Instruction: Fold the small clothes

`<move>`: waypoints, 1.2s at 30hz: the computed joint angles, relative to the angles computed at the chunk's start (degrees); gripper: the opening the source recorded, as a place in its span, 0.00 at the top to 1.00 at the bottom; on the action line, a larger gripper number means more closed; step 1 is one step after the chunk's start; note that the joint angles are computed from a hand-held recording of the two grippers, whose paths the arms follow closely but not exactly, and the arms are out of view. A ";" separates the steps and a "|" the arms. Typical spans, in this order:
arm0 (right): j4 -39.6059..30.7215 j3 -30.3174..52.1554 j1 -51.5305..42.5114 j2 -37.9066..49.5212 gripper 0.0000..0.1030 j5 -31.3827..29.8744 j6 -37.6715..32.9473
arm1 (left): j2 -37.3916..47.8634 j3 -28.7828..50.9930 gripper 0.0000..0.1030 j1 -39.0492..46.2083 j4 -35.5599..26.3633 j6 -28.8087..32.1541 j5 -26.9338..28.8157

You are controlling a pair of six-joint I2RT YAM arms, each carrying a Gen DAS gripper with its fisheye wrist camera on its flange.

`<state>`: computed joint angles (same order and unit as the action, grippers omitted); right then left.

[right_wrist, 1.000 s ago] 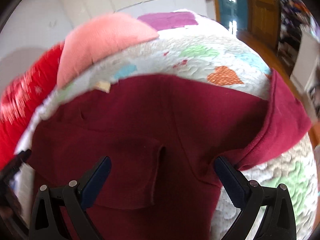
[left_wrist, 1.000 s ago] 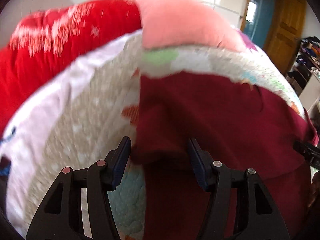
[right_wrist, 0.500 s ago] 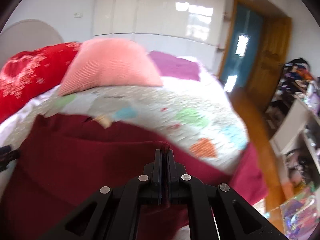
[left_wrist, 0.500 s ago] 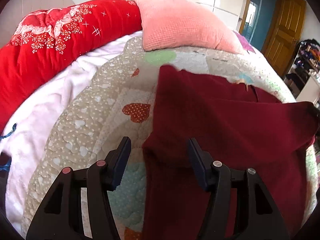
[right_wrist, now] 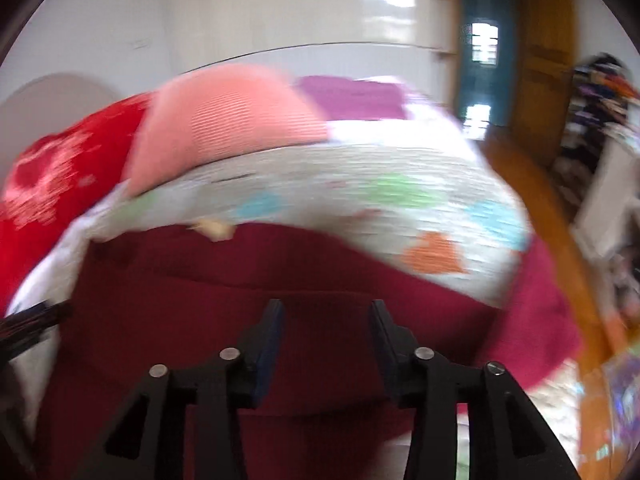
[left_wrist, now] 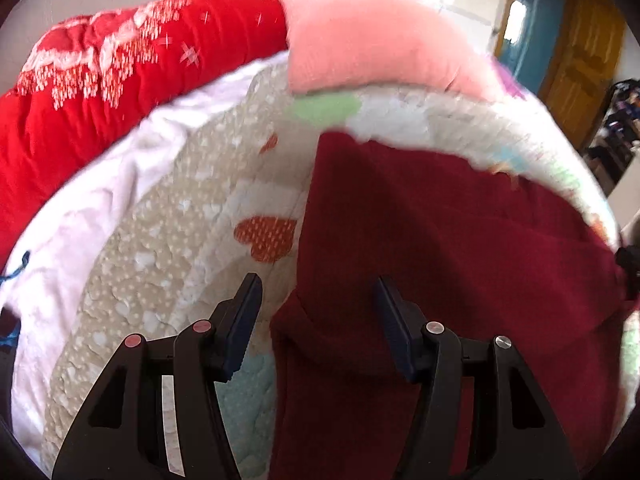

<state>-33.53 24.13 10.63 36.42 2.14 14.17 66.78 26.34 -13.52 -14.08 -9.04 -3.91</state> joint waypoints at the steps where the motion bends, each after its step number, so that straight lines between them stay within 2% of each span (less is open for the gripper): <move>1: 1.42 0.15 4.44 1.77 0.59 1.51 1.17 | 1.23 -0.19 0.43 0.29 0.73 -0.20 0.42; 4: 11.74 1.38 13.26 12.54 0.59 2.35 -1.65 | 0.74 -1.91 0.42 2.99 2.78 -0.68 3.79; 6: 17.24 3.97 19.67 21.09 0.59 5.41 -4.28 | 1.01 -2.07 0.42 5.15 3.18 -0.76 6.28; 9: 23.60 7.50 23.65 31.55 0.59 6.47 -7.02 | 1.04 -3.26 0.41 7.05 4.80 -1.66 8.94; 15: 28.25 14.50 26.66 46.34 0.59 5.24 -11.53 | 0.14 -4.67 0.39 6.65 6.47 -2.29 8.93; 18: 27.43 17.35 26.87 51.25 0.78 3.09 -13.99 | 0.48 -4.75 0.39 7.58 6.79 -2.16 10.23; 19: 27.51 17.68 27.19 51.59 0.92 3.39 -14.19 | 0.52 -4.86 0.38 7.55 7.02 -2.27 10.29; 20: 26.66 18.28 27.29 51.55 0.96 4.46 -14.12 | 0.44 -4.96 0.38 7.43 7.15 -2.32 10.18; 25: 27.82 16.10 25.13 47.08 0.97 4.32 -9.51 | 0.65 -5.56 0.36 6.45 8.25 -2.68 9.05; 29: 30.04 15.51 23.98 50.18 0.97 4.55 -2.33 | 1.31 -4.95 0.35 5.54 7.98 -2.53 7.59; 31: 28.84 14.25 24.90 47.11 0.92 5.05 -1.57 | 0.64 -3.92 0.35 5.59 5.72 -2.01 7.35; 32: 26.39 12.36 25.87 42.30 0.91 5.86 -0.35 | -0.17 -3.41 0.35 5.16 4.38 -1.74 6.47; 34: 23.51 8.14 28.19 34.08 0.80 8.21 2.03 | -2.89 -3.28 0.35 3.31 2.90 -1.09 3.38; 36: 14.59 3.59 30.92 22.64 0.74 14.01 6.17 | -4.98 -3.32 0.35 1.06 2.21 -0.75 0.77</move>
